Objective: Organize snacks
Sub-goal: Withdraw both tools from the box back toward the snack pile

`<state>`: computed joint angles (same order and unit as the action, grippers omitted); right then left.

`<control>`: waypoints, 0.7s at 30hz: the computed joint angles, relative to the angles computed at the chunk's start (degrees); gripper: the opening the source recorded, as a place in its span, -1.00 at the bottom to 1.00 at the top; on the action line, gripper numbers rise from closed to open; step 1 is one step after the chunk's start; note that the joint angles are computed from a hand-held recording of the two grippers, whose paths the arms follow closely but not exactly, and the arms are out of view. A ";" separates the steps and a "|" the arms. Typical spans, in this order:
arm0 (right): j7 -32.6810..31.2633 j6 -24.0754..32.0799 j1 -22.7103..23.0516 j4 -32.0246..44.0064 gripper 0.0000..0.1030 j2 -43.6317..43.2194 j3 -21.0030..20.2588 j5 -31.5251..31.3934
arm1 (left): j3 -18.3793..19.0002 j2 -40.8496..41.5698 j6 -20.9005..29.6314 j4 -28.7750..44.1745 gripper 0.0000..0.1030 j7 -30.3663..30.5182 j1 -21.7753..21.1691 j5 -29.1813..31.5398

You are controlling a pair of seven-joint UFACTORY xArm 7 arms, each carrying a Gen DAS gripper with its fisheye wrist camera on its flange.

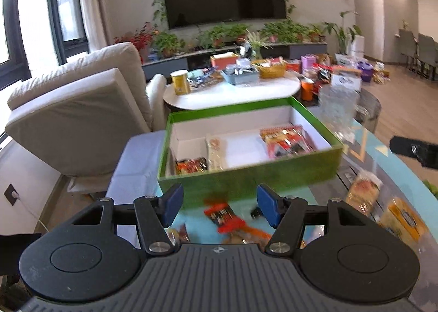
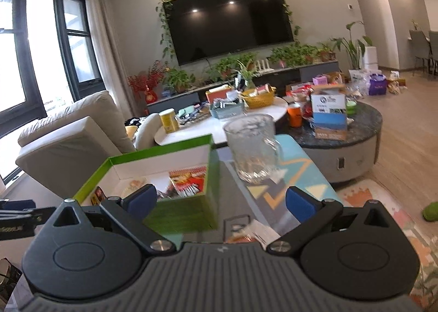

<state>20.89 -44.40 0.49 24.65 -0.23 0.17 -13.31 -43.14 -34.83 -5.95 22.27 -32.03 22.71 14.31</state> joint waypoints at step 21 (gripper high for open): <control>5.64 -1.69 -4.98 -4.97 0.18 -0.14 -3.09 -10.66 | 11.25 -3.26 8.17 -5.11 0.10 -1.24 -12.26 2.09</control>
